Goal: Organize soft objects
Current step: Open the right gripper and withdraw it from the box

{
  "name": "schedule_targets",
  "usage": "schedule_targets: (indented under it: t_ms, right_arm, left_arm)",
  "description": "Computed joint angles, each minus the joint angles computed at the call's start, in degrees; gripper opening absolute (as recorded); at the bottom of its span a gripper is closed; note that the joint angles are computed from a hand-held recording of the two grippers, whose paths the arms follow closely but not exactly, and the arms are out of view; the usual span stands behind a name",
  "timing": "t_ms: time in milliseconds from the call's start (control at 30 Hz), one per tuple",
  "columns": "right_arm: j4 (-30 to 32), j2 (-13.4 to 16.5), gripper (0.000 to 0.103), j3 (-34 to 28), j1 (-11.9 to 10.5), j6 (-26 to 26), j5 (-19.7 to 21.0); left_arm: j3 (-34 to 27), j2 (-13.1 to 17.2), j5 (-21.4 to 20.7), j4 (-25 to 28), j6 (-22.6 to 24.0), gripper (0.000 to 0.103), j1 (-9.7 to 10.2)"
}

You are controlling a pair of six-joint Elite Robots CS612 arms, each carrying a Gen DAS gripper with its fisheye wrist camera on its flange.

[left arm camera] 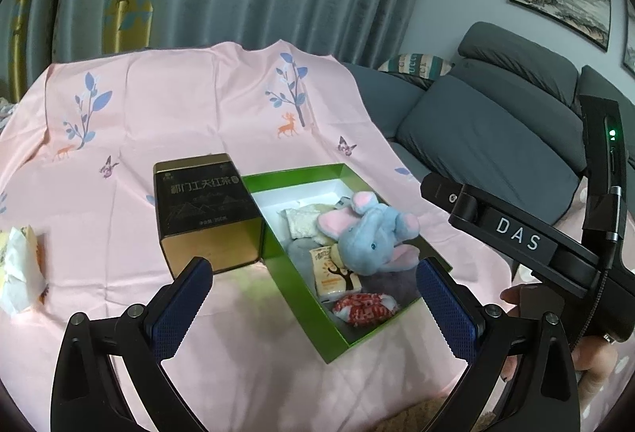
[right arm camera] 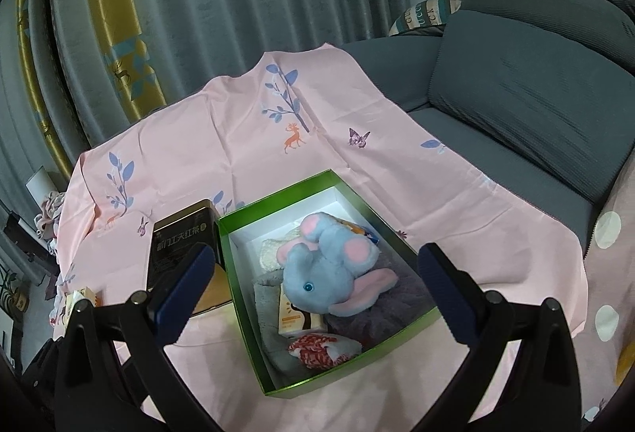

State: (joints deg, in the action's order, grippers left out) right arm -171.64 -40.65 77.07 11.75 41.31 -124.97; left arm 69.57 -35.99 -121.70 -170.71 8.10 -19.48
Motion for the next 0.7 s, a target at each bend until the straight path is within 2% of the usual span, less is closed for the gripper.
schedule_targets:
  t_ms: [267,500,700]
  right_arm:
    - [0.27,-0.19,0.102,0.30,-0.03,0.97,-0.22]
    - [-0.12,-0.24,0.102,0.43,0.09,0.75,-0.31]
    - [0.82,-0.29,0.102,0.31,0.22,1.15,-0.99]
  left_arm:
    - [0.09,-0.26,-1.24,1.10,1.10,0.102,-0.15]
    - [0.93,-0.50,-0.77,-0.51,1.51,0.102,-0.48]
    - [1.10,-0.78,-0.30,0.79,1.73,0.102,-0.67]
